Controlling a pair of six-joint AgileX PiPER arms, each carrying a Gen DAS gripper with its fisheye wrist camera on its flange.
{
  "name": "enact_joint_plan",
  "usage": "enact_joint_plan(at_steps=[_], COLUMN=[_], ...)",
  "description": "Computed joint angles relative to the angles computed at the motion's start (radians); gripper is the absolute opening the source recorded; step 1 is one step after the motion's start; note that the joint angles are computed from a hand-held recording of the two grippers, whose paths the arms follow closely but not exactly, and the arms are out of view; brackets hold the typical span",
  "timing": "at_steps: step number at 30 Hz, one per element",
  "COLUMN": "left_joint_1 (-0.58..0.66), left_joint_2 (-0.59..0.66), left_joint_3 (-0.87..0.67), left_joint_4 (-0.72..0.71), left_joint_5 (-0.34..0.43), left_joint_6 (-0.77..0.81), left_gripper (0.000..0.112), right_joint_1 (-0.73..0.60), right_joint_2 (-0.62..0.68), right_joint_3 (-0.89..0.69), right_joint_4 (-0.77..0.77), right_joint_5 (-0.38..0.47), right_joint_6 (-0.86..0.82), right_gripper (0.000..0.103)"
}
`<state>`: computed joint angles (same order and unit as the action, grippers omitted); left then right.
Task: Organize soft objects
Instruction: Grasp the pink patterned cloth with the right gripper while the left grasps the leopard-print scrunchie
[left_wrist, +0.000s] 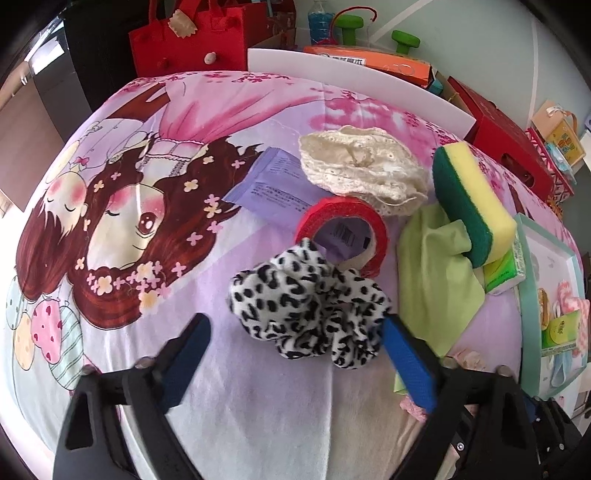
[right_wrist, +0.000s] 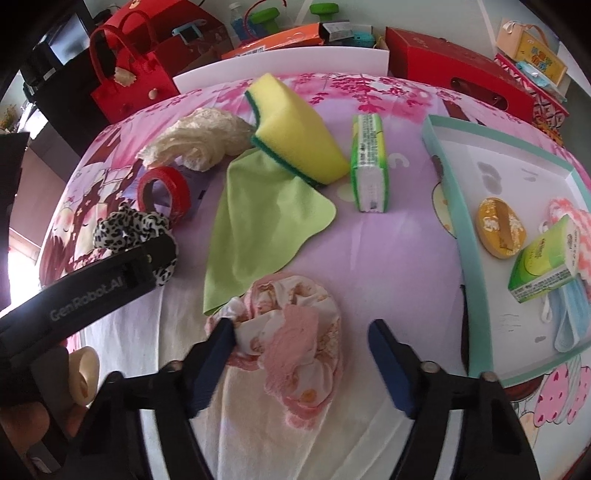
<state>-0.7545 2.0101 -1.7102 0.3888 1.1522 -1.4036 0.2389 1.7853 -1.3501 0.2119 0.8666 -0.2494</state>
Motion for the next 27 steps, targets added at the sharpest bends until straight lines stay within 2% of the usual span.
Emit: enact_joint_plan(at_steps=[3, 5, 7, 14, 27], left_joint_1=[0.002, -0.001, -0.003, -0.009, -0.019], left_joint_2=[-0.003, 0.004, 0.003, -0.029, -0.08], left_joint_3=[0.006, -0.006, -0.007, 0.029, 0.077], left_joint_4=[-0.011, -0.01, -0.009, 0.013, 0.064], left_joint_5=[-0.026, -0.019, -0.029, -0.057, -0.087], left_joint_6=[0.012, 0.024, 0.027, -0.016, -0.083], left_gripper=[0.068, 0.058, 0.054, 0.04, 0.024], right_joint_1=[-0.006, -0.005, -0.009, -0.031, -0.056], right_joint_2=[0.0, -0.001, -0.003, 0.009, -0.02], right_joint_3=[-0.001, 0.002, 0.005, -0.01, 0.001], right_joint_4=[0.037, 0.036, 0.05, 0.075, 0.125], right_joint_5=[0.014, 0.012, 0.013, 0.02, 0.005], right_joint_6=[-0.031, -0.033, -0.042, -0.058, -0.105], right_gripper=[0.055, 0.053, 0.046, 0.04, 0.027])
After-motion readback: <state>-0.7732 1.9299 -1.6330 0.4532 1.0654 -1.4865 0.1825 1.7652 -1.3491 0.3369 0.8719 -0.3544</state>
